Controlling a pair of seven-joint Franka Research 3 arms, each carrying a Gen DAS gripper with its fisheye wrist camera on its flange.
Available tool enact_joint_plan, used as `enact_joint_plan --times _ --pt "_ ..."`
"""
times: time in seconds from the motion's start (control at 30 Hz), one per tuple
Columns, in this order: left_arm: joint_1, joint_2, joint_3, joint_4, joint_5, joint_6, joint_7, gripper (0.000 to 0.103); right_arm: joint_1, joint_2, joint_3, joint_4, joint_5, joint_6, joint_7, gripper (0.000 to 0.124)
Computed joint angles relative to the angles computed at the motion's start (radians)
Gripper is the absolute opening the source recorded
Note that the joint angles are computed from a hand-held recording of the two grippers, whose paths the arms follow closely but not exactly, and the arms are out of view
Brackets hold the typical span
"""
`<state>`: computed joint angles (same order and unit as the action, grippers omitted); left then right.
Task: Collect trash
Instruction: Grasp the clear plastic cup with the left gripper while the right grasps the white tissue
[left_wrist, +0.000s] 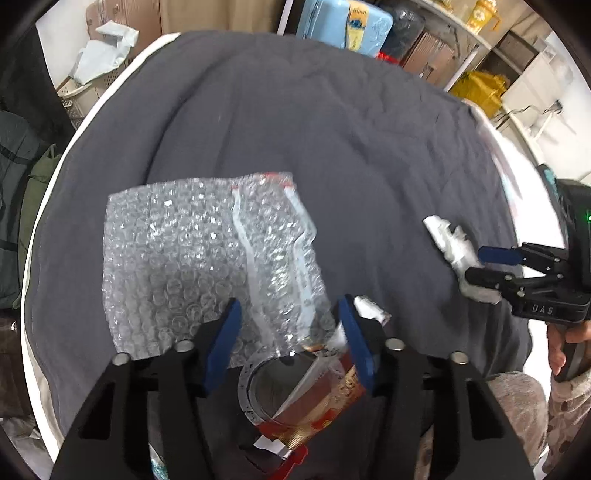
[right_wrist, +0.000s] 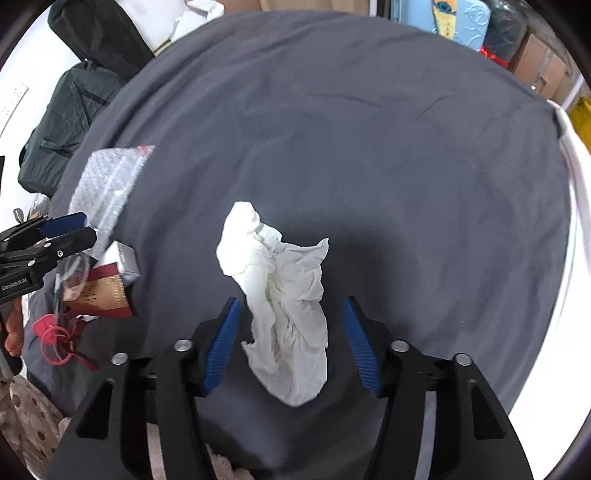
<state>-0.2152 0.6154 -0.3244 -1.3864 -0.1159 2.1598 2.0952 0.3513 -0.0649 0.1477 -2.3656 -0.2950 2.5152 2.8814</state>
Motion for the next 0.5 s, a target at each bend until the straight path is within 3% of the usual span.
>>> enact_joint_plan --times 0.07,0.1,0.33,0.5 --pt "-0.004 0.010 0.002 0.012 0.004 -0.015 -0.006 0.036 0.000 0.014 -0.002 0.009 -0.003 -0.006 -0.012 0.051" --pt "-0.004 0.014 0.002 0.017 0.002 -0.022 -0.012 0.034 0.000 0.018 -0.004 0.009 -0.005 -0.003 -0.015 0.050" --pt "-0.013 0.018 0.006 0.014 0.016 -0.024 -0.033 0.034 0.004 0.040 -0.017 0.020 0.001 0.010 -0.032 0.047" --pt "0.006 0.027 -0.013 0.037 -0.027 -0.064 -0.038 0.023 -0.004 0.021 -0.024 -0.010 0.051 0.059 -0.060 0.016"
